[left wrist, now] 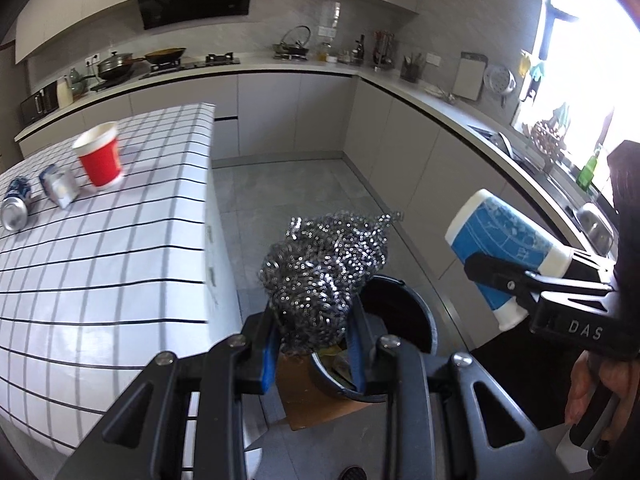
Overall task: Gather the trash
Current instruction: 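Carry the blue cup and steel wool in both tools over the bin, then open both tools to drop the cup and steel wool into the bin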
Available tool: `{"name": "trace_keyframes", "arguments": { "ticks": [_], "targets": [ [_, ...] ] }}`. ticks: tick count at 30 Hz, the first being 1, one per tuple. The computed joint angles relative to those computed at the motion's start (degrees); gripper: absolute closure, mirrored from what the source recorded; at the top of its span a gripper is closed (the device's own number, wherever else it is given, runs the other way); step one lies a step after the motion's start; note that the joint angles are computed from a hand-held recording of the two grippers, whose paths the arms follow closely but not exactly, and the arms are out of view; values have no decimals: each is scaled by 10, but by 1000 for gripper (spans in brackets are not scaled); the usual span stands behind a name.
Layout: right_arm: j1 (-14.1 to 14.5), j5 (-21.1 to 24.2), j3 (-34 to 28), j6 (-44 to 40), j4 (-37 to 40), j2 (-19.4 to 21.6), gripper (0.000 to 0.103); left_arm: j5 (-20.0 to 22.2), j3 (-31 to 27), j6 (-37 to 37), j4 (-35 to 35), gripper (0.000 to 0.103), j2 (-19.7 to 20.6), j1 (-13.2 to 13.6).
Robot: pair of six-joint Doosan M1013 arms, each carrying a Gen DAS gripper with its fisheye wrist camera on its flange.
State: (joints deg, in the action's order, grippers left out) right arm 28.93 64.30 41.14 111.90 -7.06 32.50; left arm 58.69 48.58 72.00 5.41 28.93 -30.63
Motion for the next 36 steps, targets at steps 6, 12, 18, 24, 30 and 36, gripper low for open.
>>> {"name": "trace_keyframes", "arguments": {
  "ticks": [6, 12, 18, 24, 30, 36],
  "targets": [
    [-22, -13, 52, -18, 34, -19, 45, 22, -13, -1, -10, 73, 17, -12],
    [-41, -10, 98, -47, 66, -29, 45, 45, -17, -6, -24, 73, 34, -22],
    [-53, -7, 119, -91, 94, -26, 45, 65, -21, -18, -32, 73, 49, -27],
    [-60, 7, 113, -143, 118, -10, 45, 90, -36, -18, -50, 73, 68, -27],
    [-62, 25, 104, -202, 108, 10, 44, 130, -64, -5, -70, 73, 99, -25],
    [-64, 50, 95, -273, 108, 32, 44, 139, -65, -10, -78, 73, 110, -22]
  ]
}}
